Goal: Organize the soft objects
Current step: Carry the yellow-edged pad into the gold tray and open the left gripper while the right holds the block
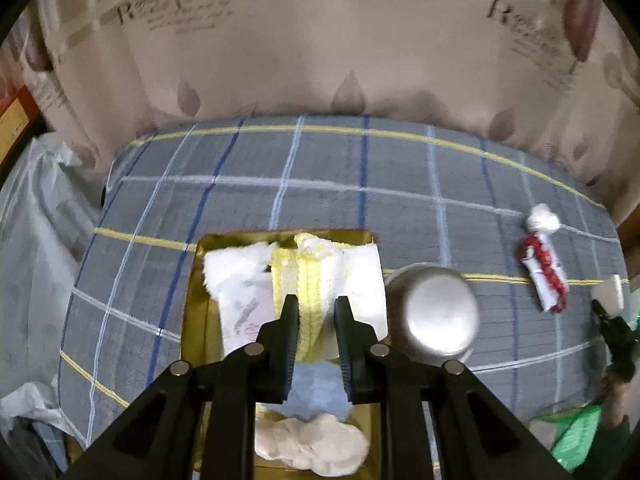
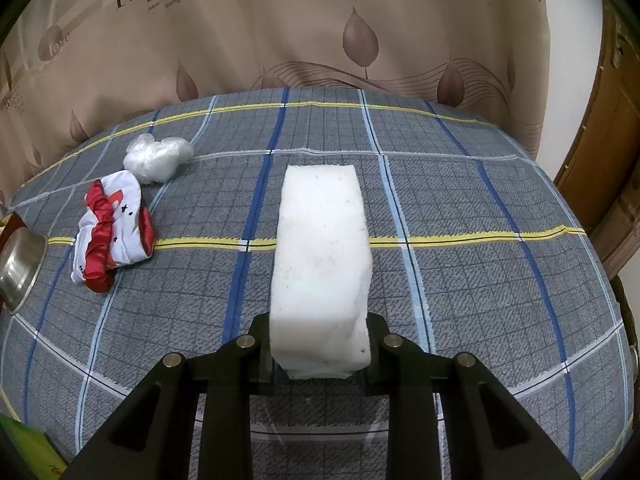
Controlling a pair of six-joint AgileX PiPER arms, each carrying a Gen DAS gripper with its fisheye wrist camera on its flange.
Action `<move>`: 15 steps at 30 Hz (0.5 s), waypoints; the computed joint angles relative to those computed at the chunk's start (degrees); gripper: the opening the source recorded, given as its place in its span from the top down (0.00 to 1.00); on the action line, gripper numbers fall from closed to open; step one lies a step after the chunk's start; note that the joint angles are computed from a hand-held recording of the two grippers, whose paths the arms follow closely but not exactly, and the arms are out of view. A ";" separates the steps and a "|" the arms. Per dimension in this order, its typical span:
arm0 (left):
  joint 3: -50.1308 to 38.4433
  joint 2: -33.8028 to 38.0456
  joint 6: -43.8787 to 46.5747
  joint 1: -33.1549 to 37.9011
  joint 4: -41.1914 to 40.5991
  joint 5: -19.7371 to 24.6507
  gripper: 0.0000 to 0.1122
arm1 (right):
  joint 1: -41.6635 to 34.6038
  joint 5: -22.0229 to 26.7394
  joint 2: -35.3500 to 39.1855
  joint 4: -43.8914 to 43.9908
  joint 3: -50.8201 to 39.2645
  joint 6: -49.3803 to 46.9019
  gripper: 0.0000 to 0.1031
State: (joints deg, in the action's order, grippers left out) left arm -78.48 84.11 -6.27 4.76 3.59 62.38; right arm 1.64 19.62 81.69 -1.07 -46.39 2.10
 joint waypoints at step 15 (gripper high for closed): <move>3.26 4.11 -1.65 -3.28 4.04 -4.70 0.80 | 0.68 0.41 0.51 -2.99 -0.35 2.60 0.77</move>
State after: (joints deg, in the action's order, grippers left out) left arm -75.22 88.22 -7.92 1.49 7.64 57.68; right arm 2.32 20.03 82.20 -4.05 -46.74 4.70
